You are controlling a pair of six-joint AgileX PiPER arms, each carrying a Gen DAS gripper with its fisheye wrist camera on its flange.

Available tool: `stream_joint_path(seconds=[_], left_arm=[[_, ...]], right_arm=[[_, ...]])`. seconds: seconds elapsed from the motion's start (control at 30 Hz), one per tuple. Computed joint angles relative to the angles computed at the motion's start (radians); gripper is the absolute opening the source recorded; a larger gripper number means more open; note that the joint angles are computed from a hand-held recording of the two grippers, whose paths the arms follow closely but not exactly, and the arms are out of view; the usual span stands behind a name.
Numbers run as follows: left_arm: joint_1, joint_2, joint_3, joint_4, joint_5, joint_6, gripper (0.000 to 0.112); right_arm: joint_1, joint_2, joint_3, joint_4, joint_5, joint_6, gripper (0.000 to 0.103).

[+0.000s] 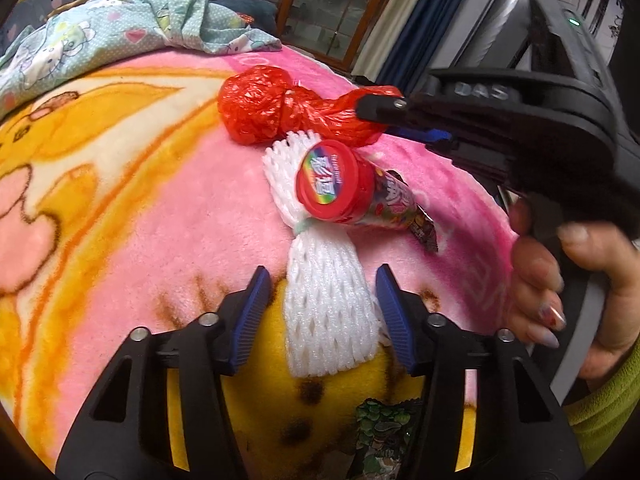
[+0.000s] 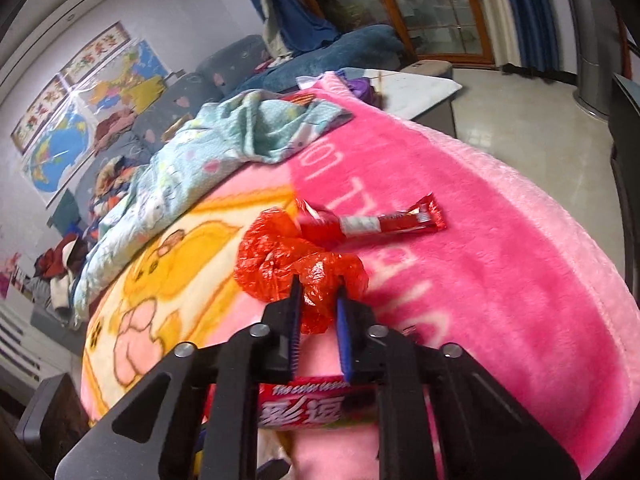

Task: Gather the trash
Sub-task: 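Grasp the white foam net with the left tool while the right tool grasps the red plastic bag, then carry the white foam net and red plastic bag over the yellow bin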

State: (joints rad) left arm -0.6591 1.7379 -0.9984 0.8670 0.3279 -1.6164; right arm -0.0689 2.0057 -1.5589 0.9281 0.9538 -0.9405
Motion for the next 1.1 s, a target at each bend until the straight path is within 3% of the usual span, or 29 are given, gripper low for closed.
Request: stream_joint_path(seconds=[0.27, 0.37, 0.53, 0.67, 1.1], left_arm=[[0.025, -0.057, 0.082, 0.072, -0.064, -0.126, 0.017], [-0.012, -0.096, 0.104, 0.182, -0.005, -0.242, 0.015], [-0.08, -0.157, 0.11, 0.258, 0.146, -0.298, 0.015], [-0.104, -0.198, 0.111, 0.279, 0.221, -0.305, 0.014], [-0.174, -0.244, 0.071, 0.31, 0.31, -0.297, 0.014]], right_arm=[[-0.028, -0.093, 0.079, 0.067, 0.046, -0.091, 0.011], [-0.044, -0.125, 0.1, 0.083, 0.068, -0.117, 0.011], [-0.083, -0.17, 0.131, 0.112, 0.108, -0.151, 0.01], [-0.111, -0.195, 0.146, 0.129, 0.134, -0.168, 0.01], [-0.233, -0.258, 0.203, 0.177, 0.21, -0.208, 0.01]])
